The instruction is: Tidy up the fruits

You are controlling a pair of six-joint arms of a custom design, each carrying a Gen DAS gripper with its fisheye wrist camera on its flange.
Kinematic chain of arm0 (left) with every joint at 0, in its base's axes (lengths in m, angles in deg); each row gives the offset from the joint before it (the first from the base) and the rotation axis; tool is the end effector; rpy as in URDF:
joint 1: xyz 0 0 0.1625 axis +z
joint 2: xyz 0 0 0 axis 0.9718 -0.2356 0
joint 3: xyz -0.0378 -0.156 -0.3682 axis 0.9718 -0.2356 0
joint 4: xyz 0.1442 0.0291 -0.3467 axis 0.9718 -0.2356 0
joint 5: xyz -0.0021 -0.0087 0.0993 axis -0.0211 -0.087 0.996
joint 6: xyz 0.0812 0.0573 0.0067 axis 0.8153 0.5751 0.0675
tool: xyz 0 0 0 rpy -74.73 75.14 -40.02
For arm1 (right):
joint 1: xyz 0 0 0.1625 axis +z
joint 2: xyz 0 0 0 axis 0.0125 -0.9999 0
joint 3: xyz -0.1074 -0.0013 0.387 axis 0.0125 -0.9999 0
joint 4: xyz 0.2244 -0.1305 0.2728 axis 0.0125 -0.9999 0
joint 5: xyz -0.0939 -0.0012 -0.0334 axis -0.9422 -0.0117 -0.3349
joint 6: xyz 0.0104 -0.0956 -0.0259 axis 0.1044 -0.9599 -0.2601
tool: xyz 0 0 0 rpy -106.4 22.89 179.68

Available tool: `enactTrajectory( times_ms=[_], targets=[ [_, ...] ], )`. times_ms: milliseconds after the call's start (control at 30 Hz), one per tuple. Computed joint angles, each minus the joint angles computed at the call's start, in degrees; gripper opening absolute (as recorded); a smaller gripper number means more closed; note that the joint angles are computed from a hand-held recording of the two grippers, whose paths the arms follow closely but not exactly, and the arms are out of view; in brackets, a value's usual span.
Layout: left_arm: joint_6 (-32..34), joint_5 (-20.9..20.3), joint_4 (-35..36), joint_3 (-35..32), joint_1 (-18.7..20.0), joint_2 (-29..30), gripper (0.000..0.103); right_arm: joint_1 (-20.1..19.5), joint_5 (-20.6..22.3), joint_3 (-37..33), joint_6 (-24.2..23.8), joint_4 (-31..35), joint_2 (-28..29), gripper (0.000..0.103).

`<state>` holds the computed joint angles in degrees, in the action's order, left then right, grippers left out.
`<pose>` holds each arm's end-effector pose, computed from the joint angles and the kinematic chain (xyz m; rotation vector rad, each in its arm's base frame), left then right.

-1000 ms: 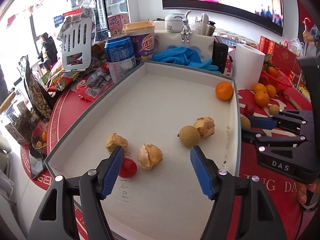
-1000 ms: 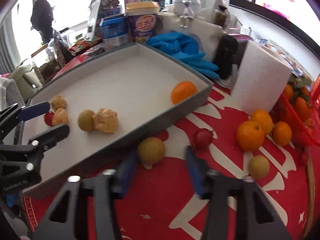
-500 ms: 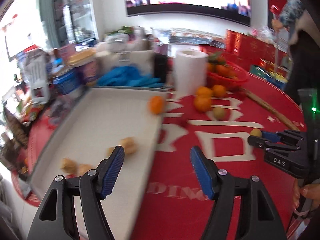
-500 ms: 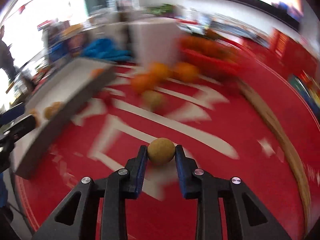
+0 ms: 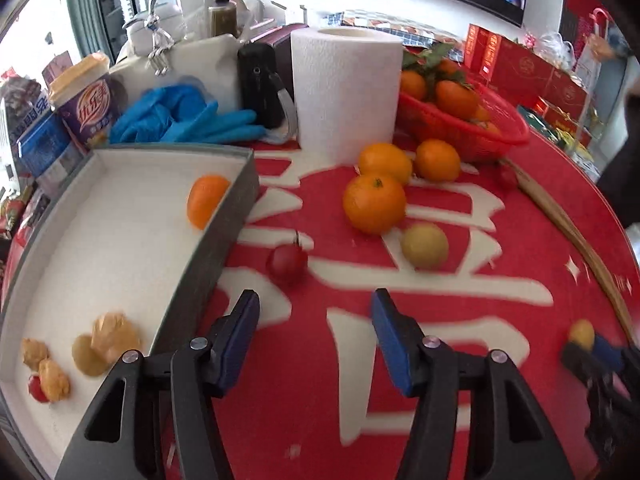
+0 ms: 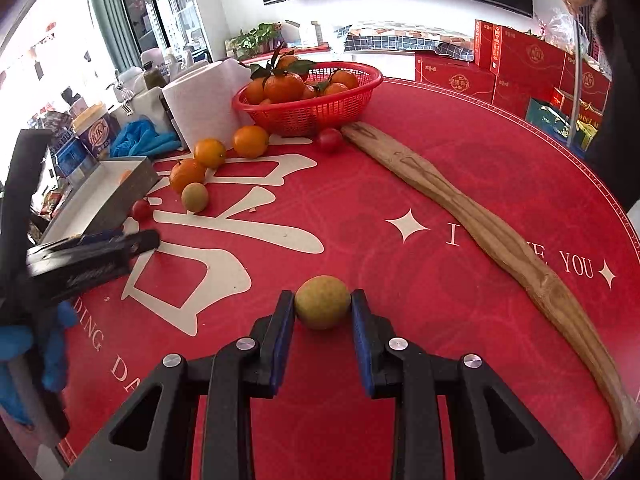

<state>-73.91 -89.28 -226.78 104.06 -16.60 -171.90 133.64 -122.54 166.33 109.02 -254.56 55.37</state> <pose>0.0267 -0.3698 0.3337 0.3925 2.2843 -0.6750 0.3750 -0.2997 -0.0991 0.3348 -2.4044 0.8380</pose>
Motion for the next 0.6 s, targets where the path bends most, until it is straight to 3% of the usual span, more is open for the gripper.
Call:
enactTrajectory(
  times_ms=[100,167,200,367,500,600],
  targets=[
    [0.76,-0.15,-3.88,-0.75,0.8,2.92,0.061,-0.1,0.12,-0.17,-0.18,-0.42,0.26,0.03],
    [1.69,-0.66,-5.49,-0.45,0.74,3.39,0.045,-0.15,0.15,-0.04,-0.25,-0.67,0.27,0.03],
    [2.82,-0.86,-5.82,0.03,0.39,3.08,0.021,-0.15,0.16,-0.01,-0.24,-0.63,0.23,0.03],
    [1.34,-1.28,2.4,3.42,-2.55,-5.05,0.022,0.3,-0.96,-0.44,0.35,1.4,0.2,0.03],
    [-2.27,-0.06,14.99,7.0,-6.62,-18.6,0.023,2.17,-4.88,-2.64,1.43,8.78,0.93,0.03],
    [-3.67,1.9,17.92,8.46,-8.71,-22.01,0.029,3.24,-7.04,-4.04,1.92,12.21,1.69,0.03]
  ],
)
